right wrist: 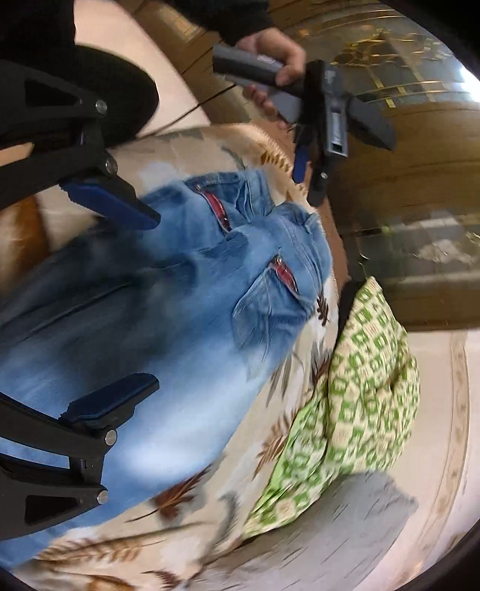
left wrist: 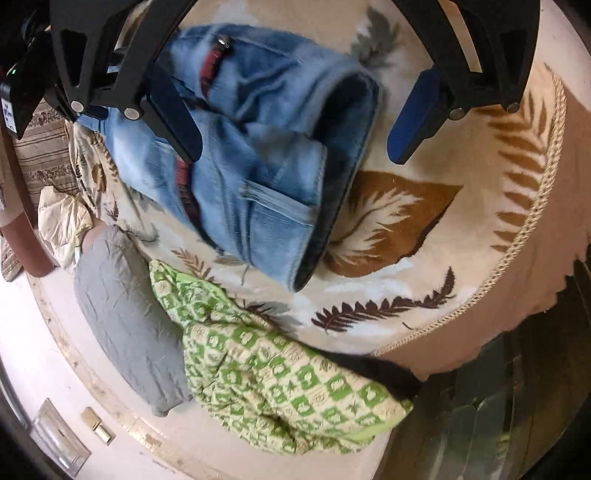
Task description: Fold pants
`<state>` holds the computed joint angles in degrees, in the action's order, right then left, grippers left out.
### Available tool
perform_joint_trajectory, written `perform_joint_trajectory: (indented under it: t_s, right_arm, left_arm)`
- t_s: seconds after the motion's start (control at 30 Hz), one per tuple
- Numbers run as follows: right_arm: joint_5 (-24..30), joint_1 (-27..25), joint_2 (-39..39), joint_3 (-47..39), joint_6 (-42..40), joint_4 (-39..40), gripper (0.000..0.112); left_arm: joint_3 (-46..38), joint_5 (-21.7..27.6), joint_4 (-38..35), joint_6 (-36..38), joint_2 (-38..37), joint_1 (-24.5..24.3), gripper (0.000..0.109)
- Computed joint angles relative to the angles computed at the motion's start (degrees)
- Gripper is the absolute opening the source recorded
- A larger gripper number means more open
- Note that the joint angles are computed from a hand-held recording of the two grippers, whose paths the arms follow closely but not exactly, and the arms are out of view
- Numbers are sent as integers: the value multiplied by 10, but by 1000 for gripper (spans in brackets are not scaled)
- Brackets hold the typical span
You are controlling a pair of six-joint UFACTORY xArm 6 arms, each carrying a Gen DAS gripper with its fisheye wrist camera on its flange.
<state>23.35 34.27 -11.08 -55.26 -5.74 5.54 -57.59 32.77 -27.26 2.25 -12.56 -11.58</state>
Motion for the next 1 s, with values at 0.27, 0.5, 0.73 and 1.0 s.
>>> perform_joint_trajectory:
  t_s: [0.27,0.5,0.73,1.0]
  right_arm:
    - [41,15,105,-83,123,-130,13]
    - [32,12,56,-60,61,-96,8]
    - [41,34,0,-10,-19,-8,8]
    - [13,51,45,4,114,-133,35]
  left_arm:
    - [-36,-4,-15,90,52,-16,22]
    - [-38,18,-11,138,8,-23,12]
    - [17,55,-20,159,-74,-7,12]
    - [66,42,88,57,-38,-7,30]
